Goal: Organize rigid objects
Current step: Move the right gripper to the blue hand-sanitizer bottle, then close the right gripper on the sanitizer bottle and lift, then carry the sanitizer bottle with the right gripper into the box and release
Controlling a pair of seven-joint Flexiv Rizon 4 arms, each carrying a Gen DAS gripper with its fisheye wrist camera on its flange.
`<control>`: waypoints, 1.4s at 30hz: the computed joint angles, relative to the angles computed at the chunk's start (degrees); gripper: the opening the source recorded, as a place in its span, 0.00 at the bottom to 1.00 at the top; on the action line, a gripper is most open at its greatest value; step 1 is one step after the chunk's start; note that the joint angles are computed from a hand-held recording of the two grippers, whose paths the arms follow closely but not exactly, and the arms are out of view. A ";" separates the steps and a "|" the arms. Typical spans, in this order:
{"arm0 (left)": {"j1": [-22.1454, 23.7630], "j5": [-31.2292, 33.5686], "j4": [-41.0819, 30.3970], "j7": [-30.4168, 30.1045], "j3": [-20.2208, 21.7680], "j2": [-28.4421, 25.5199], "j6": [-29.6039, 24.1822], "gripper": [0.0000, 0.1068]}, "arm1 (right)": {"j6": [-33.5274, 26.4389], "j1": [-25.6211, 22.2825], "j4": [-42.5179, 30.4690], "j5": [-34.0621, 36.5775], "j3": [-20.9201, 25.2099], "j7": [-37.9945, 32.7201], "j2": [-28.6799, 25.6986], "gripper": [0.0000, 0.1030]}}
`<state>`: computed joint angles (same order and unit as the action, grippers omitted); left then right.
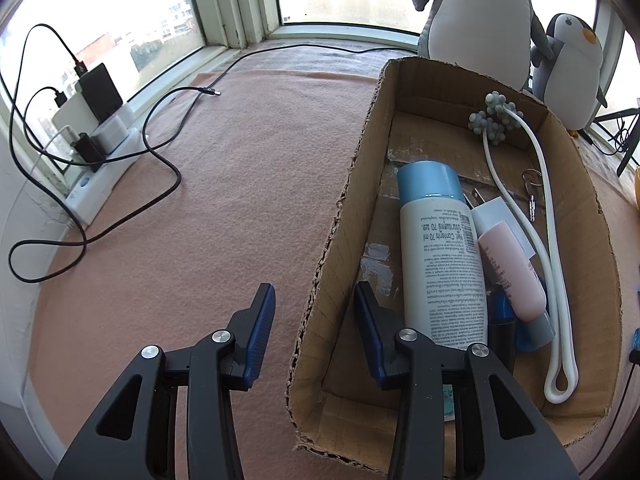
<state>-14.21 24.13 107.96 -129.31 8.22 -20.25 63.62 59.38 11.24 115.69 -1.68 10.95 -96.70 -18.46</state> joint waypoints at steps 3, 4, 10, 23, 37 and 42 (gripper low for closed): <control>-0.05 0.19 -0.06 -0.07 0.02 -0.03 -0.04 0.37 | -0.91 -0.53 -1.08 1.21 0.31 -0.37 -0.29 0.31; -0.04 0.20 0.01 -0.08 0.01 0.01 0.03 0.37 | -1.06 -0.64 -1.14 1.57 0.41 -0.55 -0.23 0.31; 0.00 0.24 0.11 -0.15 -0.01 0.03 0.14 0.37 | -0.73 -0.39 -1.07 1.37 0.07 -0.42 -0.16 0.31; 0.05 -0.18 0.11 0.00 -0.12 -0.01 0.18 0.37 | 2.77 0.13 0.28 0.71 -0.08 1.93 1.27 0.31; 0.02 -0.37 0.07 0.02 -0.14 -0.06 0.21 0.37 | 8.11 1.29 -5.42 0.87 1.81 3.30 -0.38 0.31; 0.04 -0.54 0.00 0.13 -0.19 -0.11 0.20 0.37 | 8.30 2.62 -9.11 2.63 4.13 0.98 -1.93 0.31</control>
<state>-14.17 23.59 107.96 -129.17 8.03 -20.37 63.83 67.67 13.87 106.57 0.95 15.08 -95.72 -20.38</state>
